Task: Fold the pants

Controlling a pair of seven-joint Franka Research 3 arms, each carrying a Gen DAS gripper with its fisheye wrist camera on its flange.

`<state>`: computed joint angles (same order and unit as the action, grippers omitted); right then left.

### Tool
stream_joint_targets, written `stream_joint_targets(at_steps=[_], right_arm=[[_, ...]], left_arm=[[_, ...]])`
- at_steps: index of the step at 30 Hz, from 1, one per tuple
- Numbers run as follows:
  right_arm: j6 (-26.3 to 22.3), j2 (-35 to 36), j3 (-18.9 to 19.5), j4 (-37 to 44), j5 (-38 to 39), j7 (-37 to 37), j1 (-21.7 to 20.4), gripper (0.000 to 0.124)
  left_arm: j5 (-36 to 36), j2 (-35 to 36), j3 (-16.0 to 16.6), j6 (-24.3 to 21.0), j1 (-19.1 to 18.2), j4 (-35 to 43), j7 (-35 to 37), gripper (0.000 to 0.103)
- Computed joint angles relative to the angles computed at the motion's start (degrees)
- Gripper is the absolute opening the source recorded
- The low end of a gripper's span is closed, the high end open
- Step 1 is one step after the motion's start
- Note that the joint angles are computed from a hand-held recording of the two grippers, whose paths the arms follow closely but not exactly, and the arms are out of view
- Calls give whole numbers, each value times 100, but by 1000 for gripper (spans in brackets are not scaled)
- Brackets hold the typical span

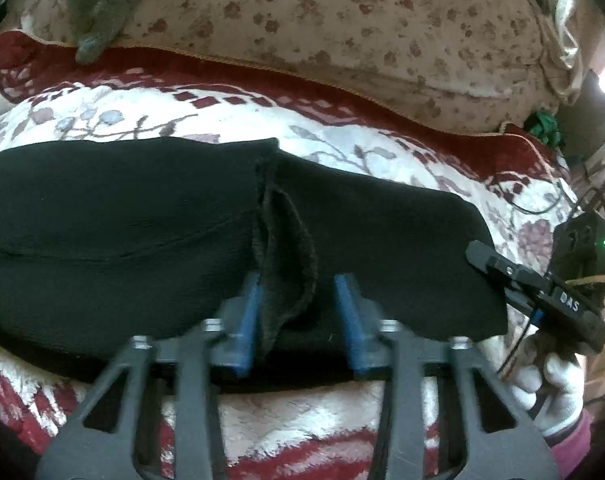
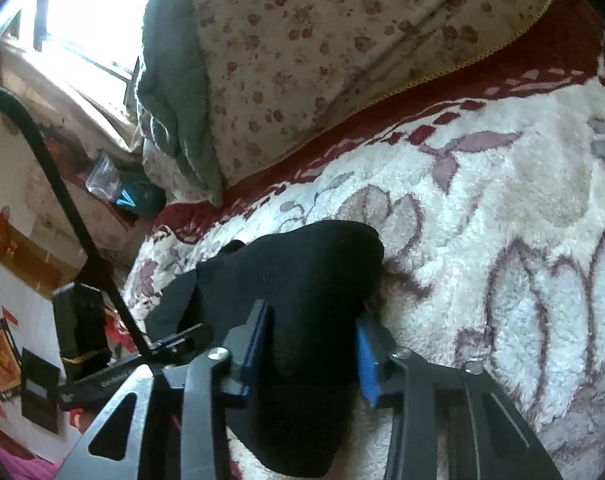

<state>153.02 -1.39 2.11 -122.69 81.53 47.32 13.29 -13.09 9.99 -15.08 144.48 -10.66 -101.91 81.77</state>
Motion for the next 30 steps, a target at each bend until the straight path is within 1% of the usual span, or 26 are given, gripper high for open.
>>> stream_joint_targets(at_steps=[1, 2, 5, 8, 10, 11, 13, 14, 15, 16, 17, 19, 22, 26, 27, 30], right_arm=[[26, -51, 6, -23, 46, -66, 6, 30], [40, -91, 10, -40, 35, -84, 15, 30], [97, -279, 25, -77, -38, -163, 82, 29], [88, -368, 12, -60, -83, -198, 151, 29], [322, -317, 62, -29, -460, 47, 203, 29], [548, -249, 111, -27, -868, 408, 226, 29], [722, -147, 123, -49, -1390, 969, 238, 30], [849, -98, 132, -83, -1620, 1218, 244, 30], [839, -56, 109, -100, -1547, 1168, 247, 31], [779, -37, 79, -101, -1283, 972, 241, 38], [708, -28, 46, -123, -923, 798, 221, 41], [526, -38, 2, -138, -523, 570, 165, 41], [528, -98, 31, -148, -1146, 1092, 131, 43], [815, -298, 98, -259, -2178, 1959, 157, 44], [849, -360, 93, -282, -2336, 2060, 174, 44], [860, -463, 58, -251, -2498, 2117, 264, 44]], left_arm=[[-134, -9, -28, -19, 36, 4, 111, 17], [-201, -43, -35, -7, 53, -19, 176, 15], [-293, -250, -5, 79, 69, -181, 268, 14], [-221, -455, 62, 301, 39, -386, 269, 14], [-155, -458, 98, 326, 16, -400, 234, 14], [-87, -414, 113, 305, -1, -376, 170, 14], [-65, -232, 107, 99, -11, -256, 100, 14], [-32, -186, 105, 120, -24, -271, 0, 15], [17, -181, 101, 229, -34, -323, -56, 15], [34, -195, 91, 343, -33, -377, -70, 15], [20, -198, 80, 388, -24, -397, -81, 16], [-139, -201, 58, 395, 21, -406, -80, 19], [-272, -243, 48, 395, 61, -445, -18, 22], [269, -399, 137, 458, -25, -562, -367, 23], [314, -445, 152, 471, -19, -595, -401, 23], [465, -563, 210, 498, -2, -681, -560, 23]])
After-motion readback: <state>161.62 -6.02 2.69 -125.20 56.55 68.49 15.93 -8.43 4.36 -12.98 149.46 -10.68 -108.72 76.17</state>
